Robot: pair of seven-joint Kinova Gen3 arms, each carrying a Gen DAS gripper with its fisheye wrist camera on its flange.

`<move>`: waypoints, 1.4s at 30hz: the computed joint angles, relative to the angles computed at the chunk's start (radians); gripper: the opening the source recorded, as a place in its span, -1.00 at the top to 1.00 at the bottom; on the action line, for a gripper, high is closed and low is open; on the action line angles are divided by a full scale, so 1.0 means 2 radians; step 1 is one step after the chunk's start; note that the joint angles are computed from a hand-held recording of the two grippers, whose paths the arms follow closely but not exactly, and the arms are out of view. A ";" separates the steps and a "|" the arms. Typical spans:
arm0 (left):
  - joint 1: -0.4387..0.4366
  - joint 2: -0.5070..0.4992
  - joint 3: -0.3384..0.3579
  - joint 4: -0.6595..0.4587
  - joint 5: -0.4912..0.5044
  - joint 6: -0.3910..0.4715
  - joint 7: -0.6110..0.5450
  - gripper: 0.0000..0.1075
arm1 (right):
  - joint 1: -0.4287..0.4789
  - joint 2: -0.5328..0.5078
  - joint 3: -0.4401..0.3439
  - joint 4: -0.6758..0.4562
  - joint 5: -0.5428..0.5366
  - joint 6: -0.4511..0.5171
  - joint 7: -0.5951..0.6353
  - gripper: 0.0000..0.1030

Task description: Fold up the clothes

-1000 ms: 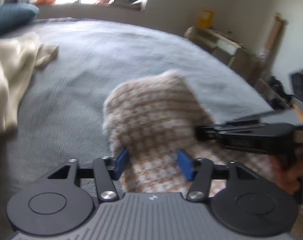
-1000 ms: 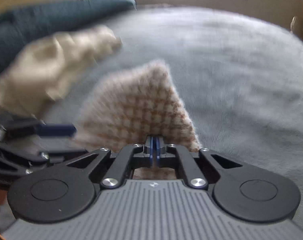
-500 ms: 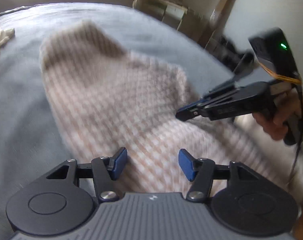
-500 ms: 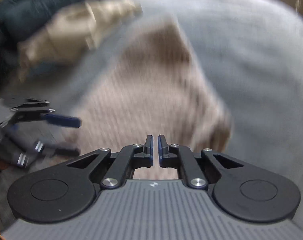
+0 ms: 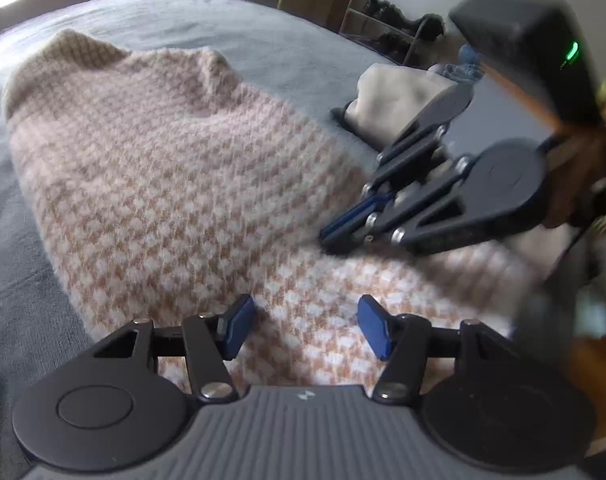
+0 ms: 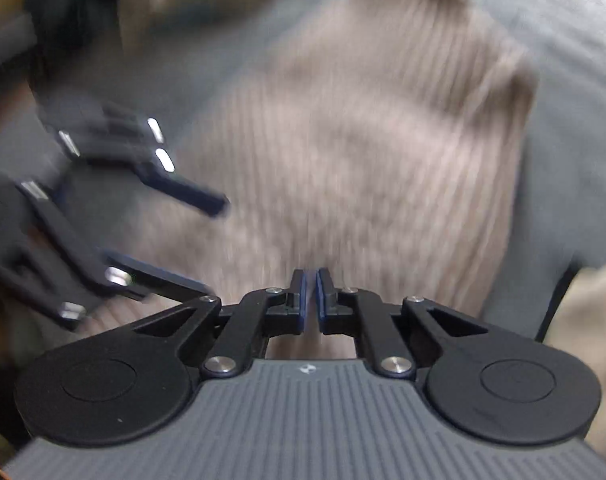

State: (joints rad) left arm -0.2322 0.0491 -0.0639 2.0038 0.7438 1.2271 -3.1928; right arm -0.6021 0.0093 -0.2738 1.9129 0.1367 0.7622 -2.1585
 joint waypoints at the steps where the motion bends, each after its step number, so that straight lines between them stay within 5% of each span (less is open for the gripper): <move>1: 0.011 -0.004 -0.010 -0.005 -0.002 0.005 0.020 -0.10 | -0.006 -0.001 -0.003 0.004 0.016 -0.004 -0.020 0.91; 4: 0.022 -0.015 -0.044 -0.027 -0.001 0.048 0.064 -0.04 | -0.005 -0.015 -0.004 -0.006 0.014 0.006 -0.041 0.89; 8: 0.013 -0.039 -0.059 -0.031 -0.014 0.113 0.045 -0.11 | -0.004 -0.062 0.004 -0.006 -0.055 0.007 0.017 0.87; 11: -0.029 -0.051 -0.011 0.018 -0.042 0.090 0.000 -0.14 | -0.049 -0.052 0.037 0.000 -0.103 0.018 0.068 0.88; 14: -0.043 -0.069 0.011 0.029 -0.044 0.076 -0.006 -0.20 | -0.030 -0.025 -0.005 -0.003 -0.089 0.031 0.074 0.89; 19: 0.008 -0.032 -0.067 -0.045 -0.021 0.132 0.074 -0.12 | 0.008 -0.041 0.001 -0.028 -0.099 0.043 0.080 0.85; 23: 0.018 0.001 -0.080 -0.074 0.021 0.068 0.150 -0.12 | 0.045 -0.046 0.018 -0.025 -0.086 -0.004 0.052 0.82; 26: 0.046 0.023 -0.093 -0.085 0.020 0.007 0.204 -0.09 | 0.031 -0.013 0.045 -0.032 -0.047 -0.062 0.044 0.79; 29: 0.040 0.035 -0.061 -0.081 0.001 -0.051 0.236 -0.08 | 0.024 0.051 0.038 -0.065 -0.008 -0.110 0.081 0.79; 31: 0.032 0.044 -0.040 -0.082 -0.022 -0.063 0.256 -0.07 | 0.056 0.098 -0.004 -0.093 0.000 -0.130 0.122 0.79; 36: 0.010 0.060 -0.033 -0.087 -0.018 -0.048 0.264 -0.12 | 0.111 0.154 -0.082 -0.151 0.010 -0.077 0.224 0.84; 42: -0.065 0.094 0.030 -0.124 -0.015 -0.006 0.273 -0.10 | 0.068 0.094 0.031 -0.110 -0.005 -0.014 0.227 0.89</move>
State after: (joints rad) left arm -0.3615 0.2369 -0.0042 1.7558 0.7141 1.2151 -2.6466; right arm -0.4655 0.1980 -0.2110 1.6933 0.1275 0.7337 -1.7055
